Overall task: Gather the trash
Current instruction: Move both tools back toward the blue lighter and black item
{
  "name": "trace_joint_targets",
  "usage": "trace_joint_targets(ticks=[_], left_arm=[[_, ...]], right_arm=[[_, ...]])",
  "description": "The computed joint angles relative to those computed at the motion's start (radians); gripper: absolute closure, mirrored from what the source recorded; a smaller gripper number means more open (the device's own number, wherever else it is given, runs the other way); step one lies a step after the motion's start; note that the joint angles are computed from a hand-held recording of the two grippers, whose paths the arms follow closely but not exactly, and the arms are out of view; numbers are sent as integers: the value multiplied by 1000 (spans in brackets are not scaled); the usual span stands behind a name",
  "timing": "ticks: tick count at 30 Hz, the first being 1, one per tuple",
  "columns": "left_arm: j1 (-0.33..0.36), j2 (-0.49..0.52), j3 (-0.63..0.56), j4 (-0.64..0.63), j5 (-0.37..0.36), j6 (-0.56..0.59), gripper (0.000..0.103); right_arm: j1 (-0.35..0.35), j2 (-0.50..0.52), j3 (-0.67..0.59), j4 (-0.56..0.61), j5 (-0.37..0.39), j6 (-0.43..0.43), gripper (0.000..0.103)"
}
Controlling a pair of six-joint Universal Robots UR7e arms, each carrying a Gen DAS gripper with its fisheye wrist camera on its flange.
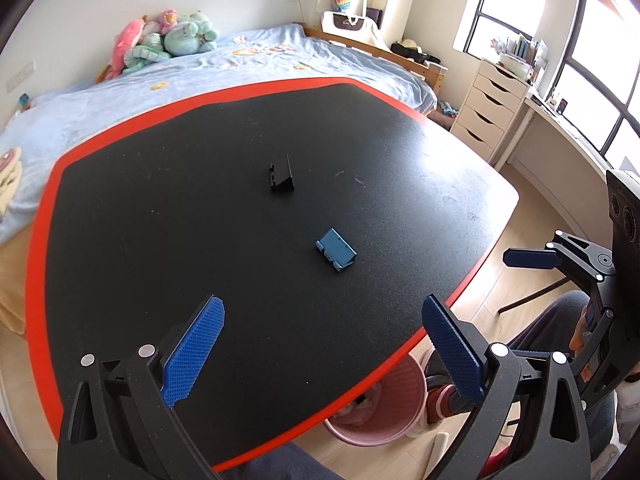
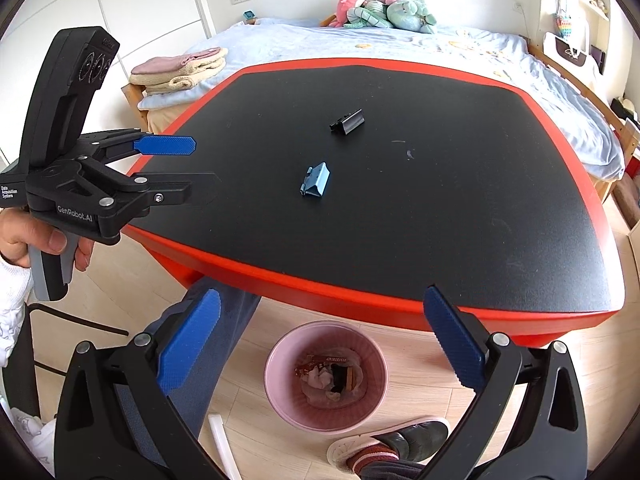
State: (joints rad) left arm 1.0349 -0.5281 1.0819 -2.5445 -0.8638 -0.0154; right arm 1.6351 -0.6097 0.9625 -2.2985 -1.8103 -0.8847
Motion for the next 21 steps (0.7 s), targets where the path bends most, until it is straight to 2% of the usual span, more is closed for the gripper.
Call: trace_joint_targets(ticks=[13,18,21], left_arm=[[53,156,-331,162,-11,69,8],[79,255,-536,291,-21,60,8],[91,336,-701,391,-17,47,8]], right_arm=[[24,174,-222,60,-29,-7,3],[24,226,-289,76,-38,-8,3],[23,249,-319,81,-37,-15,3]])
